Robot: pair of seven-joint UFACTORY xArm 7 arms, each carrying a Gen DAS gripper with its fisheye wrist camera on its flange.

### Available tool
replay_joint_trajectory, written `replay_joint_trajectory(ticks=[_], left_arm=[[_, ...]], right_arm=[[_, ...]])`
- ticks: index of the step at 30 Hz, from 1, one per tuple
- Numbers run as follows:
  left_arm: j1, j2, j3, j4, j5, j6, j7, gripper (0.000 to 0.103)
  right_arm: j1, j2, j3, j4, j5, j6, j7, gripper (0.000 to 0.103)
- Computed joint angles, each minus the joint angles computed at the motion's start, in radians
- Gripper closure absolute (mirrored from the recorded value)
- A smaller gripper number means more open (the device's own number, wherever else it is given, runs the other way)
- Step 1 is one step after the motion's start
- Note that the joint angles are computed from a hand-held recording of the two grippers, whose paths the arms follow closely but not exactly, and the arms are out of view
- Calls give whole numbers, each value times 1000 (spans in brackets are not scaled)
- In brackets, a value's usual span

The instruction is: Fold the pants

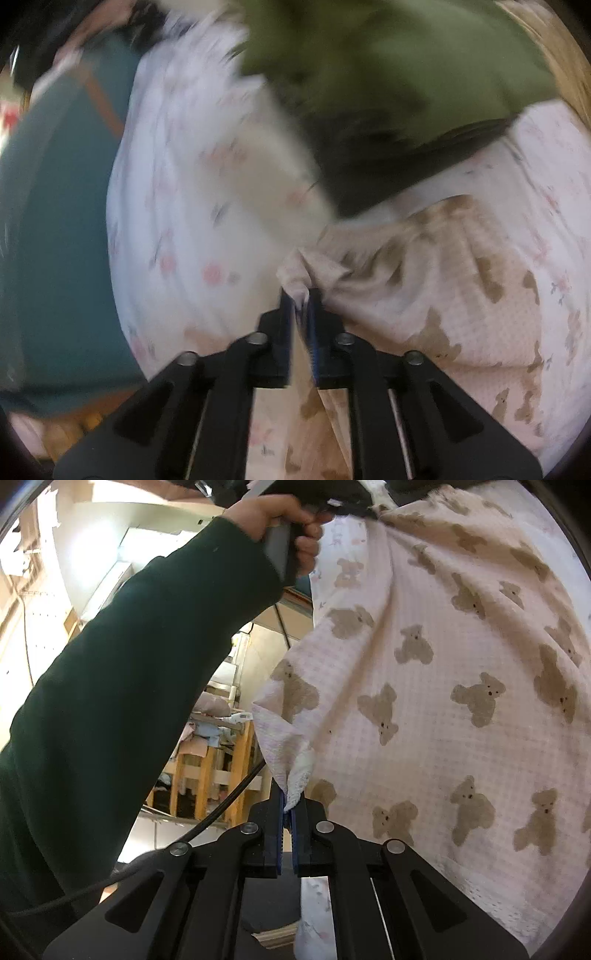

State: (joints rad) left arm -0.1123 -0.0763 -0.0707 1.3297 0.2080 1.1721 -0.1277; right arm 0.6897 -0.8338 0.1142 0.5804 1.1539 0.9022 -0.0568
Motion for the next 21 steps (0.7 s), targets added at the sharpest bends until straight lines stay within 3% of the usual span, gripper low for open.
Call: replay_joint_trajectory(ticks=[1, 3, 4, 7, 11, 13, 18, 20, 21], left_arm=[[12, -41, 13, -34, -9, -23, -12, 61], [32, -132, 36, -95, -49, -60, -1, 36], [39, -199, 61, -132, -113, -75, 45, 32], [62, -362, 108, -187, -204, -17, 158, 31], [100, -597, 136, -226, -211, 135, 252, 30], [109, -684, 146, -231, -209, 189, 296, 23], [145, -840, 178, -294, -226, 280, 316, 17], [160, -866, 177, -326, -217, 301, 316, 17], [169, -884, 171, -355, -214, 308, 309, 17]], right_arm=[[10, 8, 4, 2, 13, -1, -6, 100], [10, 24, 19, 21, -9, 3, -5, 100], [13, 30, 24, 31, -22, 7, -8, 100], [23, 50, 34, 43, -39, 17, -6, 100], [43, 104, 72, 83, -61, 0, -16, 100], [54, 158, 111, 122, -69, -33, -2, 100], [87, 265, 185, 176, -142, -114, 54, 94], [124, 301, 187, 158, -129, -126, 61, 82], [135, 322, 183, 167, -143, -99, 74, 66]])
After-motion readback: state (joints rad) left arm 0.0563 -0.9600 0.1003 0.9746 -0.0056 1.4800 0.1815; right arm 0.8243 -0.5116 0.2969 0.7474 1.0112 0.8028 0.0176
